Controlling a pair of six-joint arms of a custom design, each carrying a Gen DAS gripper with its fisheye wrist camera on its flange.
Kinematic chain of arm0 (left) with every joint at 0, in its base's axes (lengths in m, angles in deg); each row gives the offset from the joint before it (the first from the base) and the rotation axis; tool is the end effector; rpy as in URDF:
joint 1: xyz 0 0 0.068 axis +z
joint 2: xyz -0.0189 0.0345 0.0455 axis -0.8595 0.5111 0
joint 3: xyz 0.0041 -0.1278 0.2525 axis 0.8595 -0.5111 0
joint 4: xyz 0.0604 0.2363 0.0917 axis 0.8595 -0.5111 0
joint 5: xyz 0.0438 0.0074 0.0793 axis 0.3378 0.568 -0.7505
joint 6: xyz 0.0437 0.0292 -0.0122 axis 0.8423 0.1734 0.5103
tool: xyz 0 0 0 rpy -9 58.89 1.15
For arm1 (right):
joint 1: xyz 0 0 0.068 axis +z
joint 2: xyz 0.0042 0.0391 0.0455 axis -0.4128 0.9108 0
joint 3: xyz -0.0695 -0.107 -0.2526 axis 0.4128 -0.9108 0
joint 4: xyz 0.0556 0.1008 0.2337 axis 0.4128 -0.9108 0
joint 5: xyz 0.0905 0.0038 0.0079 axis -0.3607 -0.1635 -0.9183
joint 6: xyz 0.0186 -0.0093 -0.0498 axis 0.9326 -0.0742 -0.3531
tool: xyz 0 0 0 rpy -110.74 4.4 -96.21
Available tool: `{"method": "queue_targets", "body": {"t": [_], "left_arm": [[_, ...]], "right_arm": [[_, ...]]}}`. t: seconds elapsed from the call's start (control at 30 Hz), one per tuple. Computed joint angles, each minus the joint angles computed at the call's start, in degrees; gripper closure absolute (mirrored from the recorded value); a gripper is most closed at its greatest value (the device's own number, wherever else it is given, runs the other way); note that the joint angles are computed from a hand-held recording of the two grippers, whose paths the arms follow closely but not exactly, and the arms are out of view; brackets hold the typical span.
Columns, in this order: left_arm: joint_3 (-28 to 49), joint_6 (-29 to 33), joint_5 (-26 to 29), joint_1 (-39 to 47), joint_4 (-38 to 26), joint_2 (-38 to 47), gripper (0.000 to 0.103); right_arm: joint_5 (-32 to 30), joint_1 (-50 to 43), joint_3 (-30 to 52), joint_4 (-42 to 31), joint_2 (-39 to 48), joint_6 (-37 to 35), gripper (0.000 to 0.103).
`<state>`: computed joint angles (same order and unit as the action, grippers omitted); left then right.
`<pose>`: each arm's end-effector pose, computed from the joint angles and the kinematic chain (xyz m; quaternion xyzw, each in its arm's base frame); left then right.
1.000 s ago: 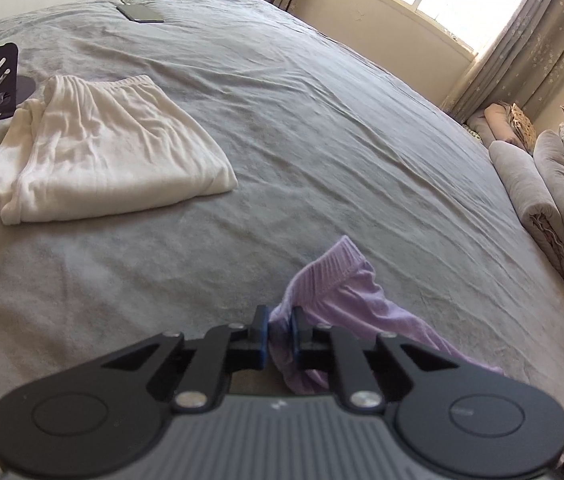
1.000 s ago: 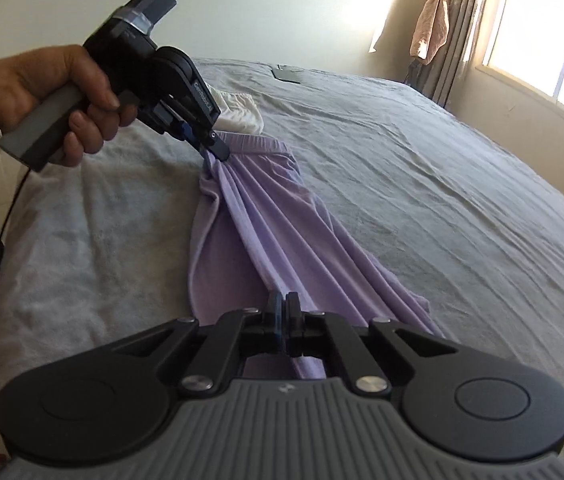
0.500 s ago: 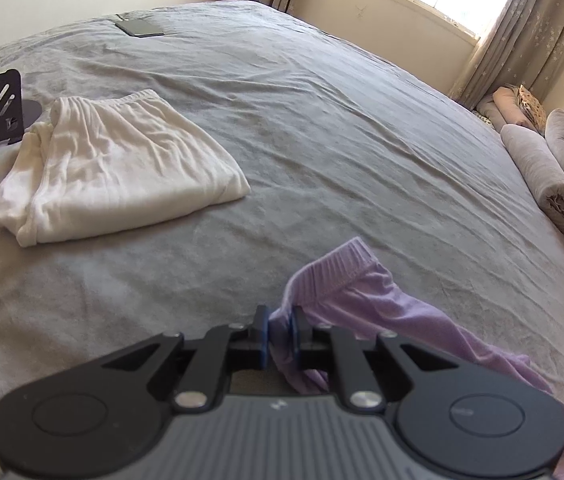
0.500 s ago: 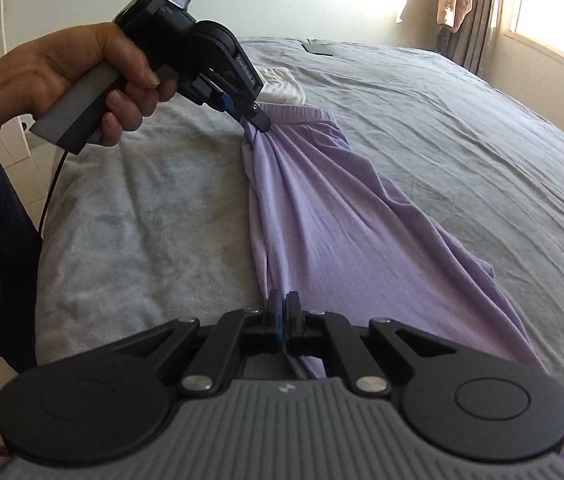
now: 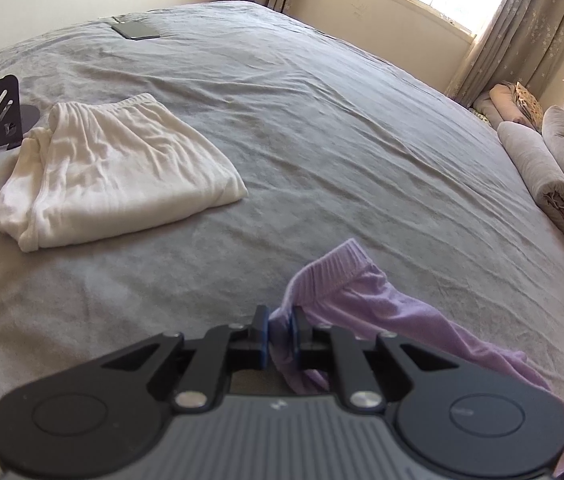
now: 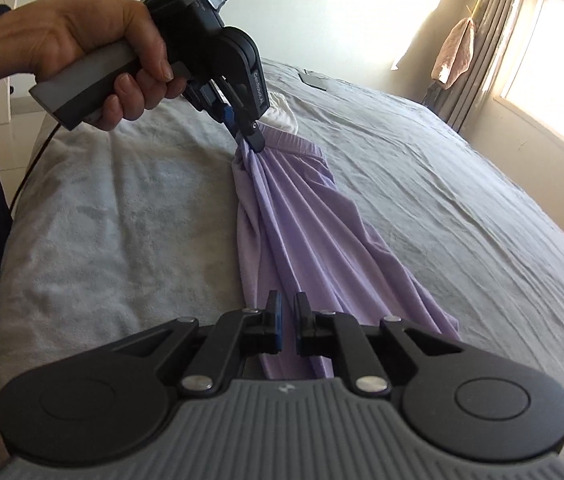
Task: Fold clothes
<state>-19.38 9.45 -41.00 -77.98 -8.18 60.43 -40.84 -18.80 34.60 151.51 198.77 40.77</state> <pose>0.3729 -0.1253 0.0381 -0.0573 0.9274 -0.1264 0.3474 0.2637 0.0344 0.0043 -0.3476 0.8151 -0.0038 0.4635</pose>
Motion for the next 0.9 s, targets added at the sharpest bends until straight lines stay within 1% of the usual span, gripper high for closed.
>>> {"method": "queue_targets", "body": {"t": [0.03,0.07,0.1,0.13,0.2,0.23,0.27,0.3,0.37,0.43,0.5,0.57,0.63,0.7,0.73,0.83,0.87,0.9], "left_arm": [[0.0,0.0,0.0,0.0,-0.1,0.0,0.092],[0.0,0.1,0.0,0.0,-0.1,-0.1,0.092],[0.0,0.1,0.1,0.0,-0.2,-0.1,0.092],[0.1,0.0,0.2,0.1,-0.2,-0.1,0.092],[0.3,0.0,0.0,0.0,-0.5,0.1,0.092],[0.5,0.0,-0.1,0.0,-0.6,0.2,0.092],[0.6,-0.1,0.0,0.1,-0.7,0.3,0.092],[0.6,-0.3,0.1,0.2,-0.7,0.3,0.092],[0.0,-0.7,0.6,0.5,-0.2,-0.1,0.092],[-0.6,-0.9,0.9,0.8,0.2,-0.5,0.092],[-1.2,-0.9,0.9,1.0,0.5,-0.9,0.092],[-1.3,-0.9,0.8,1.1,0.5,-1.0,0.092],[-0.6,-0.4,0.7,1.0,0.0,-0.4,0.092],[0.1,0.2,0.1,0.6,-0.7,0.1,0.092],[0.2,0.5,-0.4,0.4,-0.9,0.1,0.092],[-0.8,0.3,0.0,0.8,-0.4,-0.7,0.092],[-0.9,0.2,0.2,0.9,-0.3,-0.8,0.092],[-1.0,0.2,0.5,1.1,-0.1,-0.9,0.092]], "right_arm": [[1.0,0.3,0.0,1.4,0.8,-0.3,0.085],[1.5,0.4,-0.1,2.5,1.3,-0.4,0.074],[1.4,0.4,-0.1,2.9,1.6,-0.6,0.067],[1.4,0.4,0.0,3.1,1.8,-0.8,0.063],[1.6,0.6,0.7,1.9,2.0,-1.4,0.063],[1.7,0.7,1.2,0.9,2.0,-1.7,0.069],[1.7,0.7,1.6,-0.2,1.8,-1.4,0.093],[1.7,0.4,2.0,-1.3,1.3,-0.5,0.103],[0.7,-0.4,2.7,-4.1,-0.1,0.9,0.103],[-3.2,-2.2,2.5,-8.3,-3.3,1.5,0.103],[-5.9,-2.6,1.9,-11.2,-5.8,2.2,0.103],[-6.3,-2.2,1.7,-12.3,-6.4,2.2,0.103],[-4.0,-1.3,2.9,-11.7,-4.3,2.6,0.103],[0.2,-0.6,3.8,-6.7,-0.4,3.6,0.103],[1.2,-0.4,3.8,-5.0,0.7,3.3,0.103],[-2.5,-1.1,2.6,-6.7,-1.1,1.9,0.101],[-3.0,-1.0,2.4,-6.9,-1.3,1.7,0.097],[-3.1,-1.0,2.4,-6.8,-1.2,1.6,0.095]]}}
